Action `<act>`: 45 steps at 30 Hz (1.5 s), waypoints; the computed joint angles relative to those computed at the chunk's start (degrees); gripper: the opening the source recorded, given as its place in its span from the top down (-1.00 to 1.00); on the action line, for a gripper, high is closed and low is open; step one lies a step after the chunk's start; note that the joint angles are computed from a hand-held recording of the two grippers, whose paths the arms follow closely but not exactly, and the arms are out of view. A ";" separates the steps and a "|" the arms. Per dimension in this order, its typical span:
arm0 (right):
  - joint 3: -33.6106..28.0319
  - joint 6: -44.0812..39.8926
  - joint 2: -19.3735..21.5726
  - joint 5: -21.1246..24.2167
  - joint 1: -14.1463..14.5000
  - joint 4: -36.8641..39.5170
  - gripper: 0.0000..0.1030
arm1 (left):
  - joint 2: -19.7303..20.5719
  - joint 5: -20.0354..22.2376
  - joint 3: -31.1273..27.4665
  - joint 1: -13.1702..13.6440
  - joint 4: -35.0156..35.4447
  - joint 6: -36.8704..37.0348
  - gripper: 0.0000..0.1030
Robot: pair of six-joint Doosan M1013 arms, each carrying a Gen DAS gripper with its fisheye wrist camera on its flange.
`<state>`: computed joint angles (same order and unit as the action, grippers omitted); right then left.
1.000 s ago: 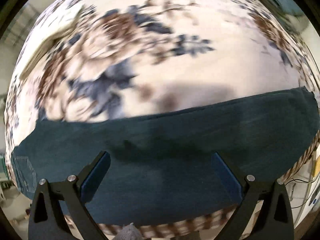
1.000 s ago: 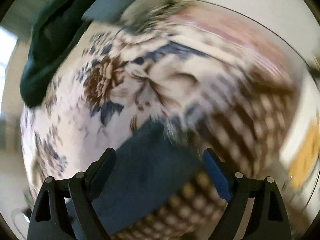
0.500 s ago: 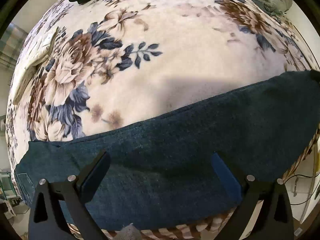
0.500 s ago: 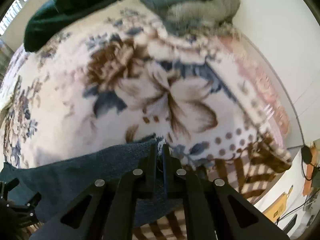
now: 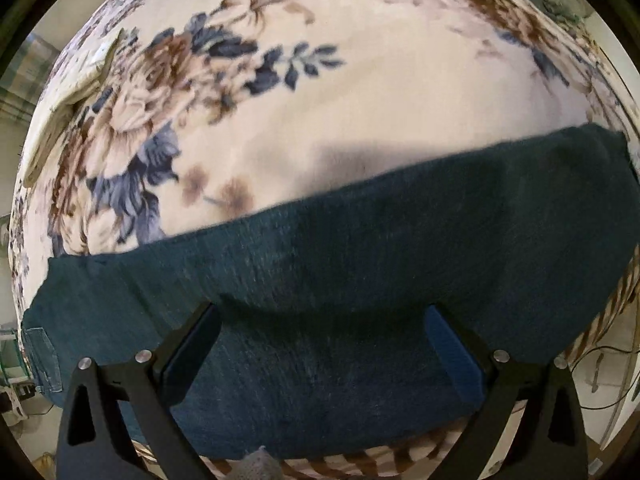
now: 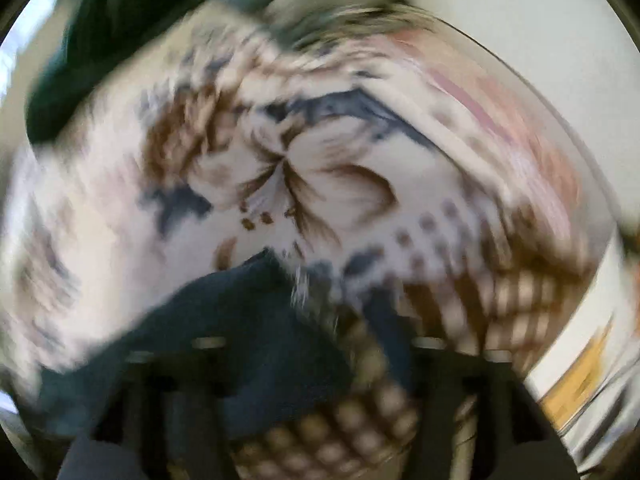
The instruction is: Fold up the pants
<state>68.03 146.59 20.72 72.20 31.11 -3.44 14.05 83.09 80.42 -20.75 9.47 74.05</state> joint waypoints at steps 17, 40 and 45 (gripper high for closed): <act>26.97 13.54 -7.85 -55.66 0.79 20.79 -0.46 | -1.04 -7.35 4.85 2.73 -6.25 -4.11 -1.00; -2.71 23.63 1.03 -32.40 12.55 -3.82 0.85 | -9.28 -2.58 4.03 15.18 -4.50 -5.62 -1.00; -16.82 15.04 10.40 -24.55 17.43 2.63 0.85 | -11.97 -1.52 6.89 20.68 -3.97 -4.86 -1.00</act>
<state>51.20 161.63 31.12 47.65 48.54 -0.81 2.08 81.57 87.31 -0.07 5.50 69.20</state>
